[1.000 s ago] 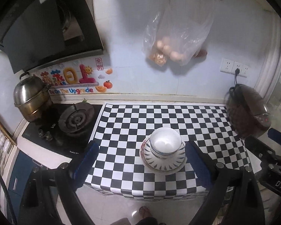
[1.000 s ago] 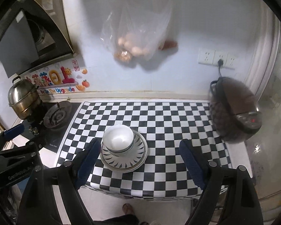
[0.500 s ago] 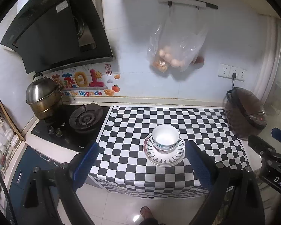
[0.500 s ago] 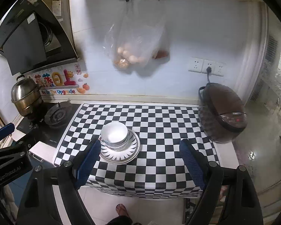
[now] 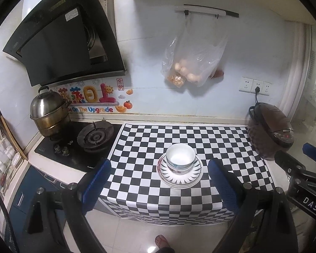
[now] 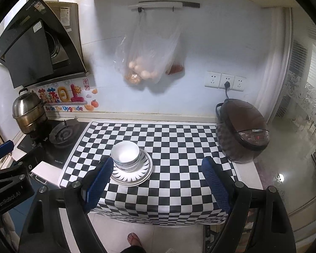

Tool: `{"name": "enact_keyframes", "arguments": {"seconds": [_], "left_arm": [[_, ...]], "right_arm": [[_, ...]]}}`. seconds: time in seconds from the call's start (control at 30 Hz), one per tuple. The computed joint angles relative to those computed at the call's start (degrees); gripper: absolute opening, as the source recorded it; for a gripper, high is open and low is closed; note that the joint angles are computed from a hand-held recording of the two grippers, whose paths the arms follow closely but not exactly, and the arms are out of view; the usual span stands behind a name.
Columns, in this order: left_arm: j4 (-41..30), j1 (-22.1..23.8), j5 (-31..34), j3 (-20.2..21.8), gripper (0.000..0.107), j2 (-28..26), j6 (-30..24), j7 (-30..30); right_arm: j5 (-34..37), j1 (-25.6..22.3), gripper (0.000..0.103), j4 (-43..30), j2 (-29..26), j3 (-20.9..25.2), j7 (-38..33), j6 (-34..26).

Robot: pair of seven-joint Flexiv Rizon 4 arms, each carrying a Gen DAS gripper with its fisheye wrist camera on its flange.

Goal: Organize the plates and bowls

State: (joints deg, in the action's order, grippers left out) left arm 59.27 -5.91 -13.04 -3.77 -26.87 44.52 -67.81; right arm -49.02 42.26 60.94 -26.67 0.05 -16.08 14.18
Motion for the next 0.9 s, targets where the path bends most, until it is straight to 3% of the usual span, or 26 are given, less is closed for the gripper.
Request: {"name": "enact_keyframes", "arguments": {"seconds": [0.9], "left_arm": [[1.25, 0.19, -0.67, -0.22, 0.094, 1.34, 1.26, 0.52]], "right_arm": [[-1.14, 0.18, 0.088, 1.69, 1.61, 0.62, 2.01, -0.62]]}}
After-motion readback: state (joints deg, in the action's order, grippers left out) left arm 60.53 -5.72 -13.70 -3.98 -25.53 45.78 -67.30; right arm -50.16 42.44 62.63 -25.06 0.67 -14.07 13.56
